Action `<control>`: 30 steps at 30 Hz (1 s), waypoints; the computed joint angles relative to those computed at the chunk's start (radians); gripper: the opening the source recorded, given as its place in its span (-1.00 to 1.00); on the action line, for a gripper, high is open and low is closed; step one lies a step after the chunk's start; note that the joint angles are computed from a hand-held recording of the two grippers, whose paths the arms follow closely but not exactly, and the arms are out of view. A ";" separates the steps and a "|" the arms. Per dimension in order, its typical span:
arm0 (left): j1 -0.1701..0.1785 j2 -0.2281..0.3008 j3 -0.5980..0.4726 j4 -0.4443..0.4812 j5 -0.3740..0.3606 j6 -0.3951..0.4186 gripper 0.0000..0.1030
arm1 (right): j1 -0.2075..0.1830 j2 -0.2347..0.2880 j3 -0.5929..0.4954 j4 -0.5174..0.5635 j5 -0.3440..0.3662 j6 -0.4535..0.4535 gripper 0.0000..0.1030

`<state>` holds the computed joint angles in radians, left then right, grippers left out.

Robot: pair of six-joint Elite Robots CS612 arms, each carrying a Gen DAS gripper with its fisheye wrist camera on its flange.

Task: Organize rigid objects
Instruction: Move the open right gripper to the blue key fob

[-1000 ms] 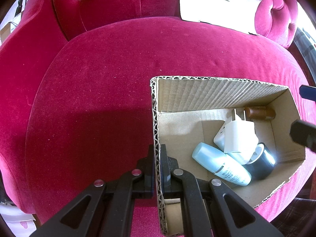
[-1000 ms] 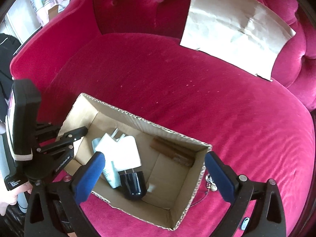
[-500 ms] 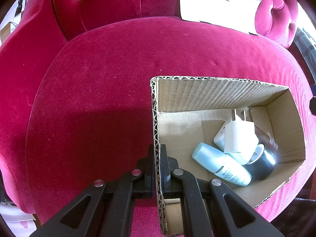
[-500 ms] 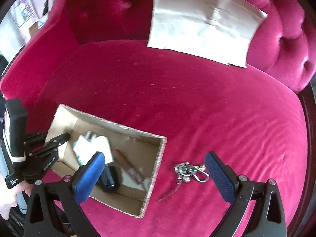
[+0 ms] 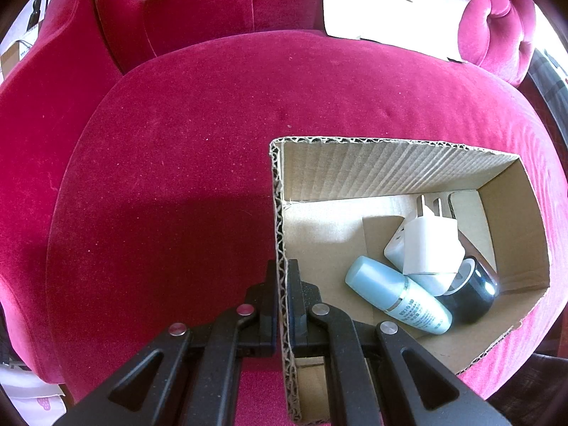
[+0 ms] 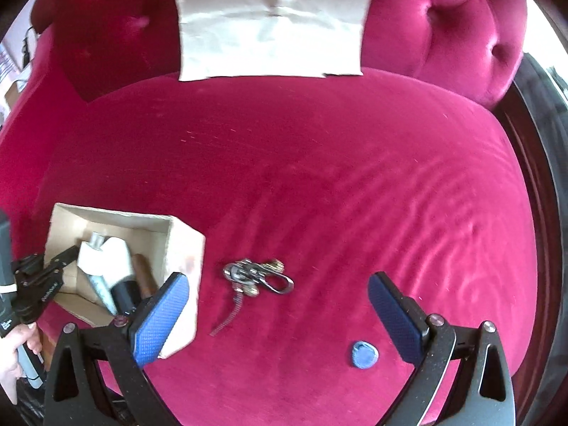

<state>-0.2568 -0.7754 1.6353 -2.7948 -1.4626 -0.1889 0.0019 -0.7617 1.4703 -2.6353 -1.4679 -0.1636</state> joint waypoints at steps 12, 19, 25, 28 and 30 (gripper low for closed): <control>-0.003 -0.001 0.001 -0.001 0.008 0.004 -0.94 | -0.036 0.005 0.021 0.066 -0.050 0.021 0.99; -0.004 0.001 0.001 -0.003 0.007 0.005 -0.94 | -0.044 0.017 0.038 0.084 -0.077 0.014 0.99; -0.003 0.001 0.000 -0.003 0.007 0.004 -0.94 | -0.054 0.023 0.061 0.085 -0.098 0.018 0.99; -0.003 0.001 0.000 -0.003 0.008 0.006 -0.94 | -0.062 0.028 0.069 0.088 -0.092 0.017 0.99; -0.003 0.001 0.000 -0.003 0.007 0.004 -0.94 | -0.066 0.030 0.075 0.083 -0.095 0.008 0.99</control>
